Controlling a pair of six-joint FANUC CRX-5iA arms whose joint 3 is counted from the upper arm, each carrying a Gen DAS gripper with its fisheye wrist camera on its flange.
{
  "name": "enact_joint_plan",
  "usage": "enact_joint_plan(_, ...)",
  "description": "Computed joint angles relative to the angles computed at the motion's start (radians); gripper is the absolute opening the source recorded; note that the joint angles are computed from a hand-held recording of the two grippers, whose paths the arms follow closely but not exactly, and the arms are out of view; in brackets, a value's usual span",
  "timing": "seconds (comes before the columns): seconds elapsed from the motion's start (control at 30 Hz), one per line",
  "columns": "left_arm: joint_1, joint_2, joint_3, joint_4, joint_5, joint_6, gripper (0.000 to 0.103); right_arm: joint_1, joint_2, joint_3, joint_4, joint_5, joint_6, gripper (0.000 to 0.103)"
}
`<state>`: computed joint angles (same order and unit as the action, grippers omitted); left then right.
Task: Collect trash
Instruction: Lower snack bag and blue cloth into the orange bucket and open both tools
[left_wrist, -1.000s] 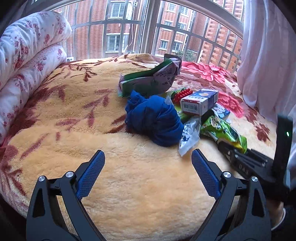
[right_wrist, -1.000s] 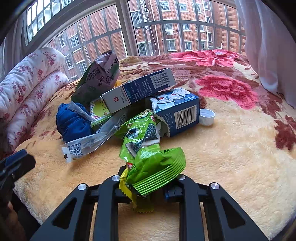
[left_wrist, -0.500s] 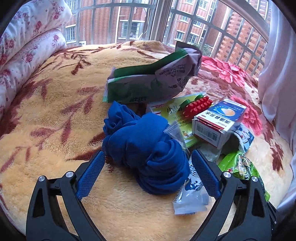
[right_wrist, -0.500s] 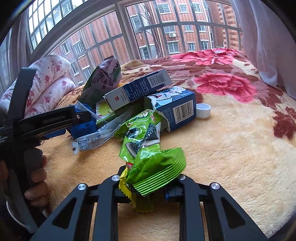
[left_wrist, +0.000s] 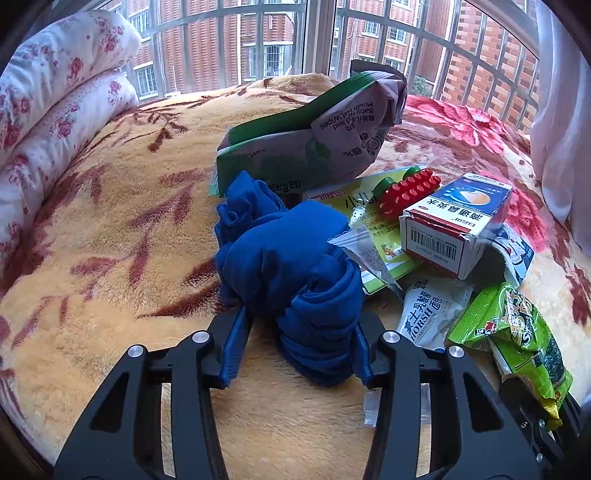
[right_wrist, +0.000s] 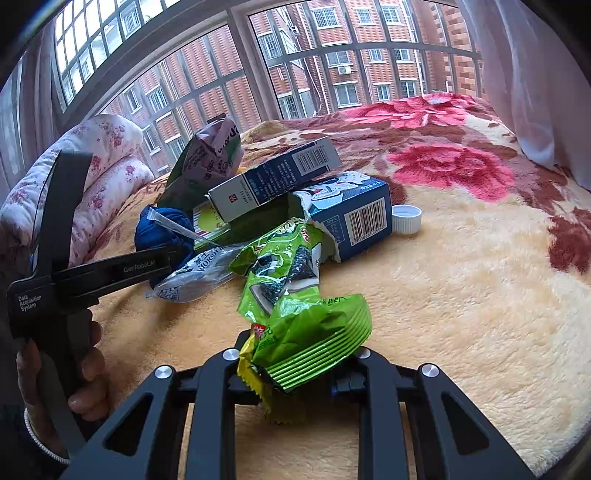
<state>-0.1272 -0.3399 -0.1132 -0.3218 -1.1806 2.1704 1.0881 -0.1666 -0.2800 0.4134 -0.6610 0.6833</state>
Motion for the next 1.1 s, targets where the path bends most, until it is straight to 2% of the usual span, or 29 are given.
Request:
enact_joint_plan(0.17, 0.001, -0.031, -0.015, 0.006, 0.006, -0.01, 0.039, 0.007, -0.01, 0.007, 0.0, -0.016, -0.002, 0.022)
enact_joint_plan(0.37, -0.014, -0.084, -0.028, 0.005, 0.003, -0.013, 0.037, 0.037, -0.048, -0.015, 0.056, -0.026, -0.039, 0.022)
enact_joint_plan(0.57, -0.062, -0.184, -0.045, -0.036, -0.006, -0.011, 0.037, 0.086, -0.103, -0.052, 0.101, -0.066, -0.052, 0.022)
enact_joint_plan(0.77, -0.086, -0.283, -0.072, -0.031, -0.044, -0.034, 0.037, 0.132, -0.188, -0.113, 0.143, -0.11, -0.103, 0.022)
enact_joint_plan(0.93, -0.193, -0.367, -0.099, -0.037, -0.077, -0.061, 0.037, 0.177, -0.275, -0.148, 0.108, -0.152, -0.092, 0.023)
enact_joint_plan(1.03, -0.382, -0.405, -0.112, -0.134, -0.106, -0.016, 0.037, 0.219, -0.334, -0.17, 0.073, -0.193, -0.056, 0.023)
enact_joint_plan(1.1, -0.537, -0.407, -0.114, -0.226, -0.163, 0.039, 0.037, 0.249, -0.372, -0.183, 0.048, -0.225, -0.031, 0.023)
